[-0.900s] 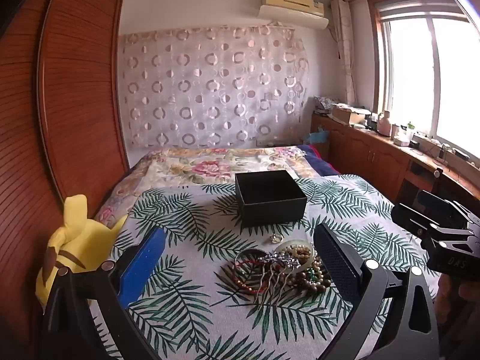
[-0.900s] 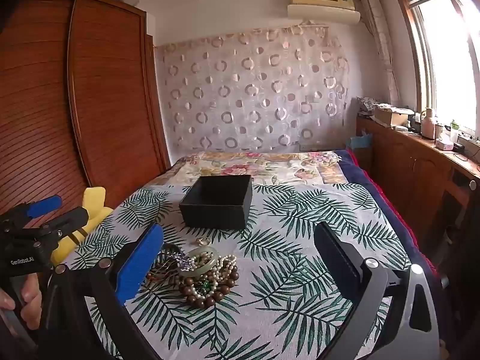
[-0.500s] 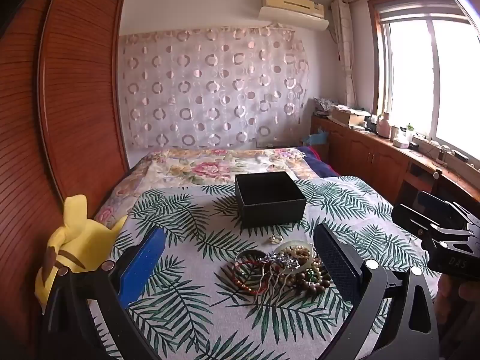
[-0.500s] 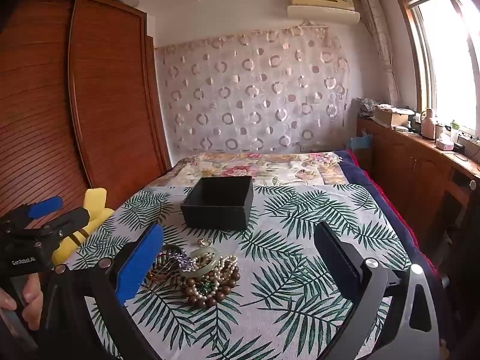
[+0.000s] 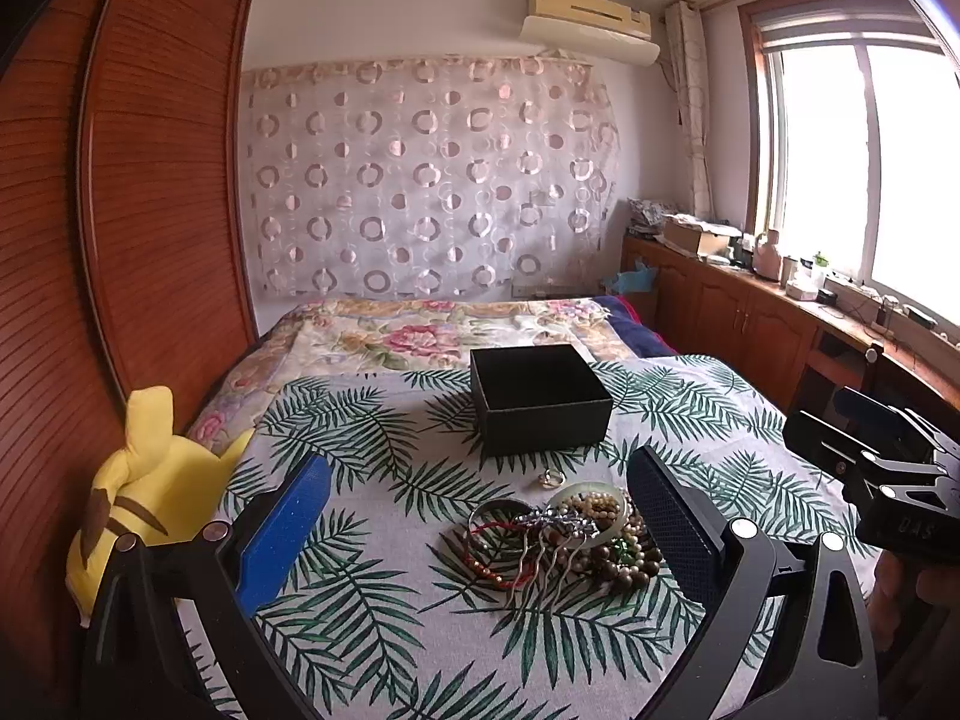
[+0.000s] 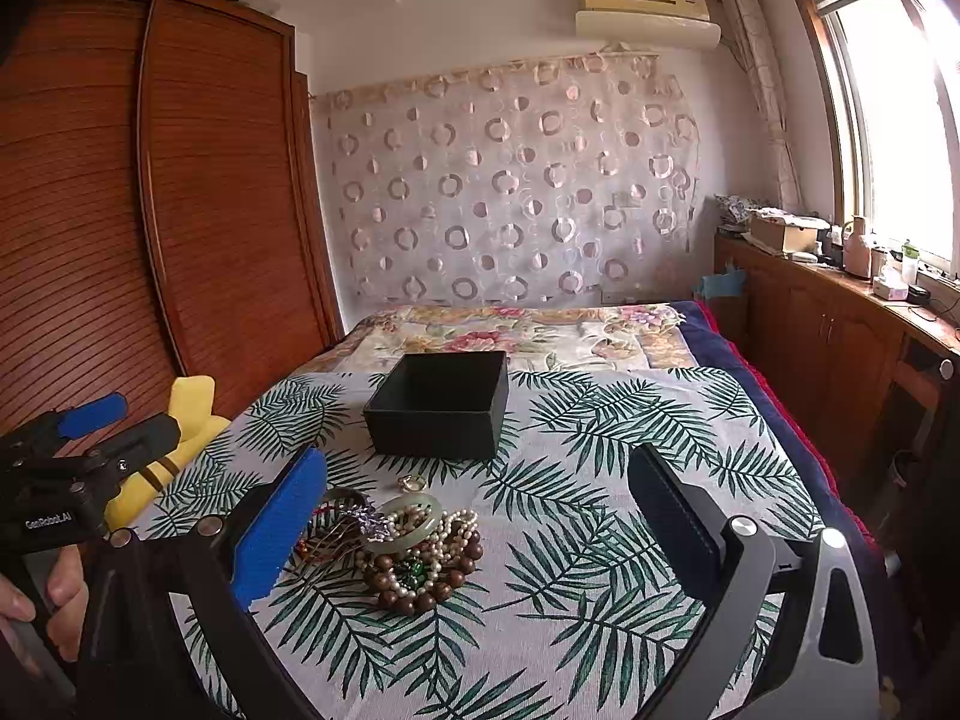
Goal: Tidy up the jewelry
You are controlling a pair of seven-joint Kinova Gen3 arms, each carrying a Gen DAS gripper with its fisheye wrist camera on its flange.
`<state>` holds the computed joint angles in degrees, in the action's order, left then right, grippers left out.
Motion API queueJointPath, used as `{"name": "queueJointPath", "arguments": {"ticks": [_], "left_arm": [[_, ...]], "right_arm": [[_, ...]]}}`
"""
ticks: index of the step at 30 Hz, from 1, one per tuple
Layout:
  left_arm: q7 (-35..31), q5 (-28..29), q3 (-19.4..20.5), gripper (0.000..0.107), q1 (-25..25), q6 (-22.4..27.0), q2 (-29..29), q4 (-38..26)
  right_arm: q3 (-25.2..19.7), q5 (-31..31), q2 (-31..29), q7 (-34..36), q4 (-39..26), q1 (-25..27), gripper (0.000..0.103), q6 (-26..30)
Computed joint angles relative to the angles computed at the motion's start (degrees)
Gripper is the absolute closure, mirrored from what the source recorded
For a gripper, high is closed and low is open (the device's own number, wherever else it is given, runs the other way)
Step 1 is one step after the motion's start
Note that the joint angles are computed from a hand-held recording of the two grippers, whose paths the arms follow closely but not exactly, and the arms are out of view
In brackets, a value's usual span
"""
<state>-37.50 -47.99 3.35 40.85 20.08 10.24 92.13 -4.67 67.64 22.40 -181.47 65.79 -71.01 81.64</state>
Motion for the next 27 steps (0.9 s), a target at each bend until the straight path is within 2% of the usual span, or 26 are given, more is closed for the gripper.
{"name": "queueJointPath", "arguments": {"ticks": [27], "left_arm": [[0.75, -0.44, -0.27, 0.012, 0.43, -0.35, 0.41, -0.48]], "right_arm": [[0.04, 0.04, 0.09, -0.1, 0.16, -0.11, 0.002, -0.01]]}}
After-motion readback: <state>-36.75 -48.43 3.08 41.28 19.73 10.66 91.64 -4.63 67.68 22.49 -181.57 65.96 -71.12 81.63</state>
